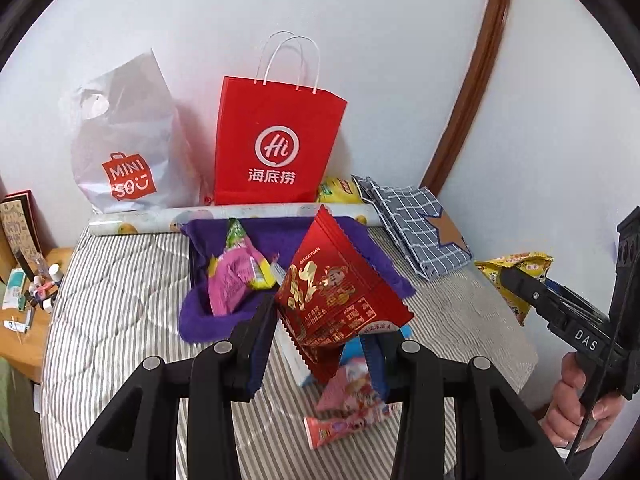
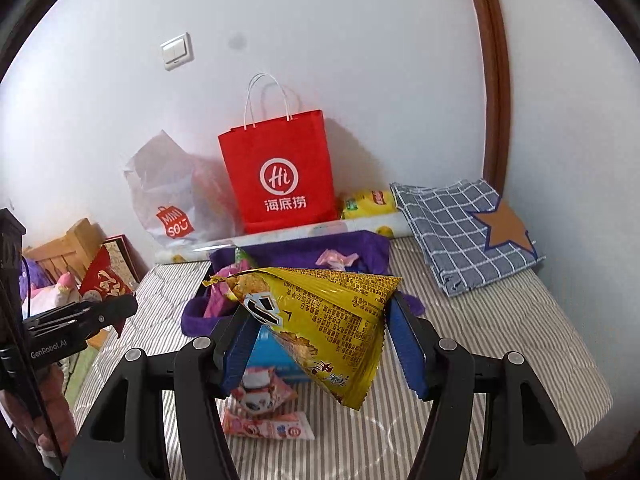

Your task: Organize snacks

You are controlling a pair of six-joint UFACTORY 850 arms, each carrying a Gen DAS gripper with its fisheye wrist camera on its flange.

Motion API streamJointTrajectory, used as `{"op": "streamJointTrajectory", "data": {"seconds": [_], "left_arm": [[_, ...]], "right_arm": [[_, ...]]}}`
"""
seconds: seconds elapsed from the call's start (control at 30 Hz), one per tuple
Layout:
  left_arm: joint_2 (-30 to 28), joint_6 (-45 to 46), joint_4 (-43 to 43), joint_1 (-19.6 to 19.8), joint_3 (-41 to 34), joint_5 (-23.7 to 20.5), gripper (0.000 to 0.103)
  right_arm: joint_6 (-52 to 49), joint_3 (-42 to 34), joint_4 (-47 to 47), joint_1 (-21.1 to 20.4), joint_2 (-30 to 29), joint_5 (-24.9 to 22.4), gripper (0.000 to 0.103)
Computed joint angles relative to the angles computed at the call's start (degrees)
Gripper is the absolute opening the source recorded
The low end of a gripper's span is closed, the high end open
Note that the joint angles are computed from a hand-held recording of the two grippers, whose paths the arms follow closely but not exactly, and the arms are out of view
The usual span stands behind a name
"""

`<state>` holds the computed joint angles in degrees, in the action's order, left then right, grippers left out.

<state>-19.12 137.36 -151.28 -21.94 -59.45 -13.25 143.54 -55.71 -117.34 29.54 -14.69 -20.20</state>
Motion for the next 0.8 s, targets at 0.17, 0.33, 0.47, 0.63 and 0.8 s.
{"op": "streamJointTrajectory", "data": {"seconds": [0.17, 0.33, 0.47, 0.63, 0.8], "left_arm": [[-2.1, -2.78, 2.19, 0.93, -3.05, 0.65, 0.039], [-3.89, -3.02, 1.93, 1.48, -5.71, 2.02, 0.039], [-4.71, -2.66, 1.4, 1.84, -7.31, 2.93, 0.039], [-5.33, 2.59, -3.27, 2.16, -9.22, 4.38, 0.039], [-6.93, -3.64, 2.55, 2.89, -11.97, 5.23, 0.039]], "right_arm": [[-4.67, -3.84, 2.2, -1.23, -2.53, 1.91, 0.063], [-7.57, -7.47, 2.96, -2.21, -5.11, 3.74, 0.063], [-7.8, -10.12, 1.81, -2.98, -6.86, 5.24, 0.063], [-5.07, -13.1, -2.53, -3.76, -8.79, 6.66, 0.063], [-3.92, -16.44, -4.31, -4.53, -11.0, 9.23, 0.063]]}}
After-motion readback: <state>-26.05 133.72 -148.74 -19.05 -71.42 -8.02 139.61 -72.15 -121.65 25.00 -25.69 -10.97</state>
